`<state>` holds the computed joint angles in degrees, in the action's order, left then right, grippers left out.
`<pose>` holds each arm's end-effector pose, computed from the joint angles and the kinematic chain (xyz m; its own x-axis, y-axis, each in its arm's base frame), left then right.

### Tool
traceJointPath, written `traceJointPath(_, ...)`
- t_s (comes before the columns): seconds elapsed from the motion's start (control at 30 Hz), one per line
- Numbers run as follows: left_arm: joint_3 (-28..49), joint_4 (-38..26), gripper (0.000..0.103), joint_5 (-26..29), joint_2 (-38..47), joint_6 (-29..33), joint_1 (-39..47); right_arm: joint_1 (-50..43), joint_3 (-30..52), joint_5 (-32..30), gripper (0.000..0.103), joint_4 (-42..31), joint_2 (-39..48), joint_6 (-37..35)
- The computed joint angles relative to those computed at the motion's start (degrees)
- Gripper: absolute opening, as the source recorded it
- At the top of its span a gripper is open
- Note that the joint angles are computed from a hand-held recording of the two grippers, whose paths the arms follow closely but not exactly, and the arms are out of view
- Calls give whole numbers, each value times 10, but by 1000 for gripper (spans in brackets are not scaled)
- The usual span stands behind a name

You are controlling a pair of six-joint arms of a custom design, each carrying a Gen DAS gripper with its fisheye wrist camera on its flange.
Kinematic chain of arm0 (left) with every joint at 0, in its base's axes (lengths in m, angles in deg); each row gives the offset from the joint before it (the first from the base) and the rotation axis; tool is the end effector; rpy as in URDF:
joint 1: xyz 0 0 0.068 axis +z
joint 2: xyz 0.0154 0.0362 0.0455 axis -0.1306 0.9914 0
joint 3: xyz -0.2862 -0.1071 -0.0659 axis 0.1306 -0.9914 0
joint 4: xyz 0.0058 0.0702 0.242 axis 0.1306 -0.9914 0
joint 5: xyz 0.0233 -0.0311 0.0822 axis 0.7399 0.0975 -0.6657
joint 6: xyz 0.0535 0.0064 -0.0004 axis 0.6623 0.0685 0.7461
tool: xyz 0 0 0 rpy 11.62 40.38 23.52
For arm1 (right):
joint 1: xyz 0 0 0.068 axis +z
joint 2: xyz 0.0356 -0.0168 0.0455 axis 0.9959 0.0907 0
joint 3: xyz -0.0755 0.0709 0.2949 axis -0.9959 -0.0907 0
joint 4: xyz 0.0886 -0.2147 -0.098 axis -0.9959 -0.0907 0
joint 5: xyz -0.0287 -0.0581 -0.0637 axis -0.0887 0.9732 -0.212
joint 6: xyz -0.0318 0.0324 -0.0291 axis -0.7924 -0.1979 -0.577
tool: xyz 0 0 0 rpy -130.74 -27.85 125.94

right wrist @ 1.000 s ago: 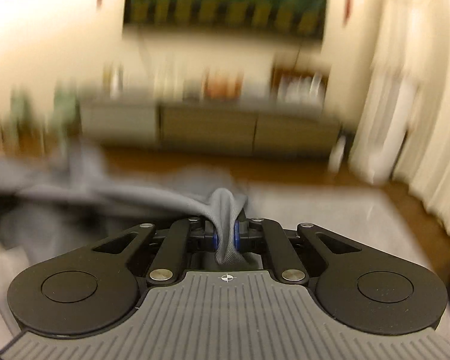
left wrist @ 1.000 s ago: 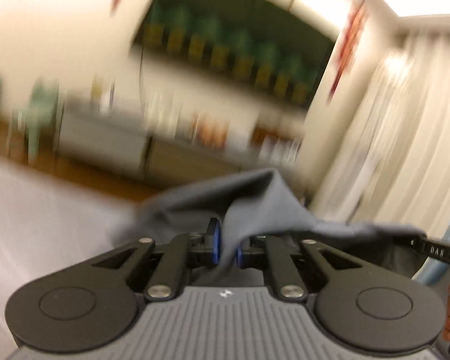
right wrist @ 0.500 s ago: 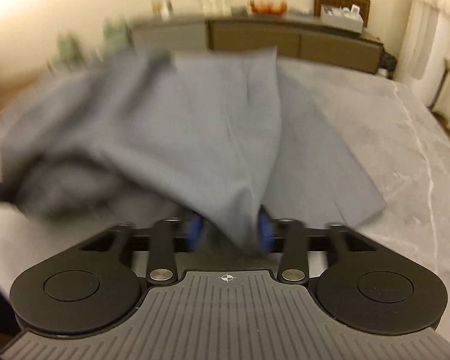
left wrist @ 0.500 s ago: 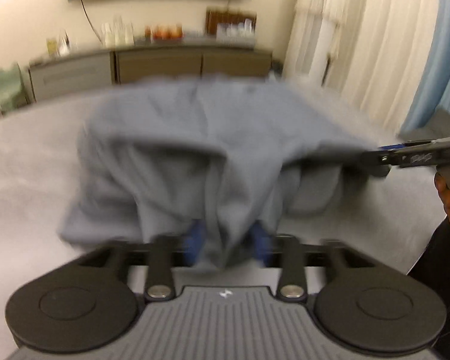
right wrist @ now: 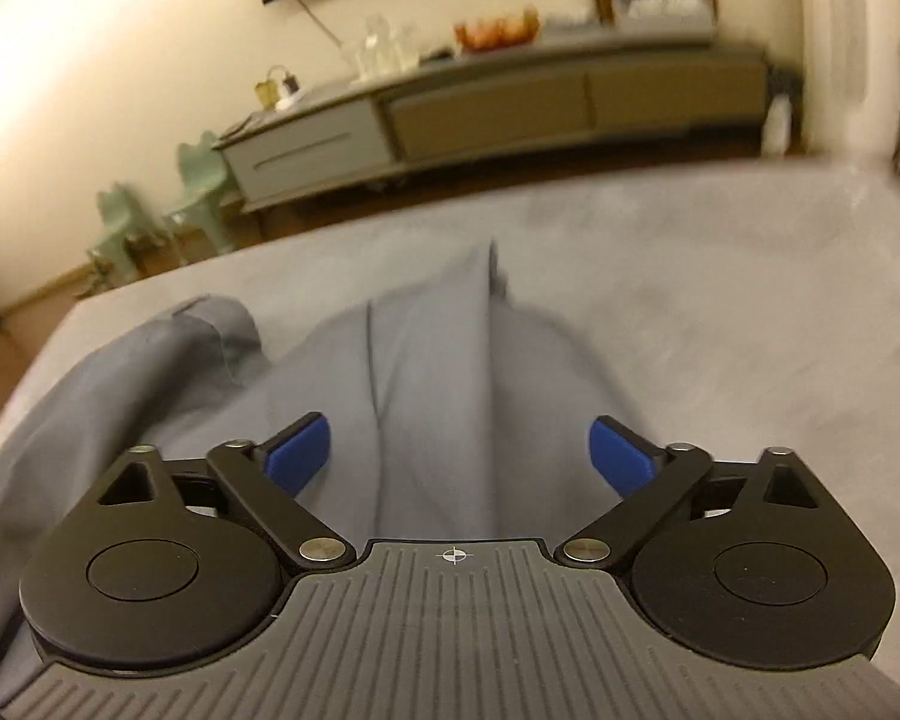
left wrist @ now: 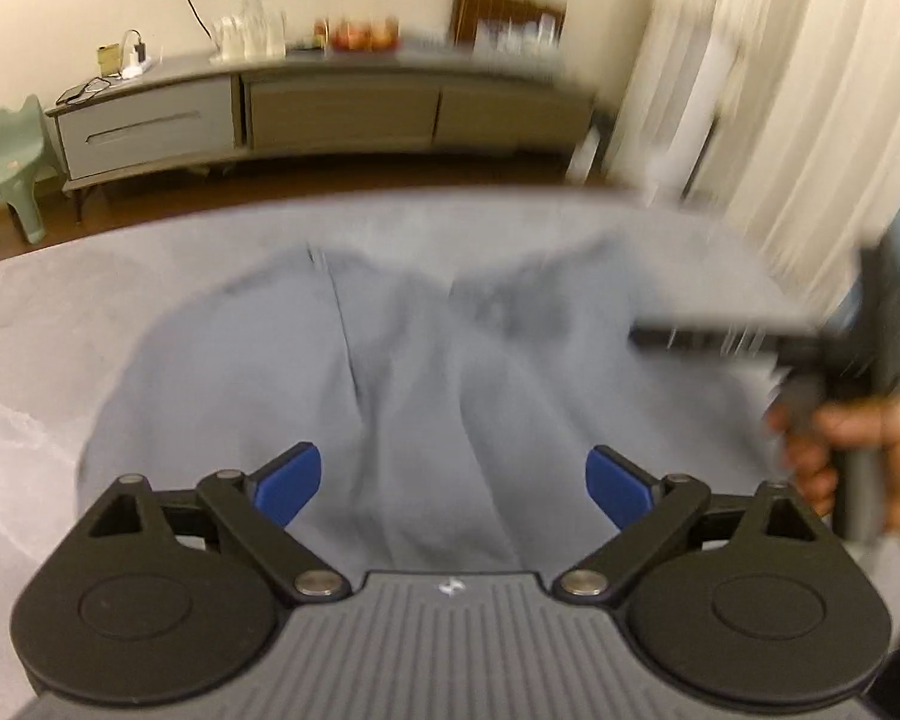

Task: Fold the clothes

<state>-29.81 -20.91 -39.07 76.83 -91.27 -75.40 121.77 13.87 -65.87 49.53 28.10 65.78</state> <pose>0.0710 -0.1164 0.2046 -0.7443 -0.2238 -0.6292 -0.2337 0.9699 -0.0685 0.2845 0.2235 0.1872 -0.7130 -0.2026 -0.6712 -0.5371 0.7733 0.3371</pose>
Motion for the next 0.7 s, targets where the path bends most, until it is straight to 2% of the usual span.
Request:
traceJointPath(0.03, -13, 31, 97, 22, 22, 37, 29, -8, 11, -37, 54, -1, 22, 9)
traceJointPath(0.07, -25, 65, 97, 30, 48, 59, 60, -15, 32, -71, 40, -20, 46, 12)
traceJointPath(0.1, -37, 102, 97, 51, 62, 92, 107, -19, 44, -89, 17, -27, 64, 8)
traceJointPath(0.17, -32, 120, 97, 76, 57, 148, 180, -29, 42, -107, 3, -14, 61, 8)
traceJointPath(0.23, -1, 114, 93, 84, 60, 191, 233, -45, 16, -121, 0, 33, 24, 40)
traceJointPath(0.37, 76, 25, 93, 33, 1, 183, 193, -76, -67, -189, 0, 122, -120, 73)
traceJointPath(0.43, 114, -23, 96, -2, -24, 169, 165, -72, -105, -194, 0, 128, -175, 61)
traceJointPath(0.47, 134, -22, 97, -11, -19, 180, 163, -53, -128, -182, 0, 123, -198, 48)
traceJointPath(0.53, 174, -24, 102, -26, -6, 205, 150, 16, -163, -120, 0, 113, -223, 20)
traceJointPath(0.63, 214, 62, 103, 22, 82, 335, 197, 142, -206, 20, 0, 129, -236, -17)
traceJointPath(0.7, 259, 49, 103, 56, 152, 384, 183, 224, -227, 120, 0, 156, -229, -37)
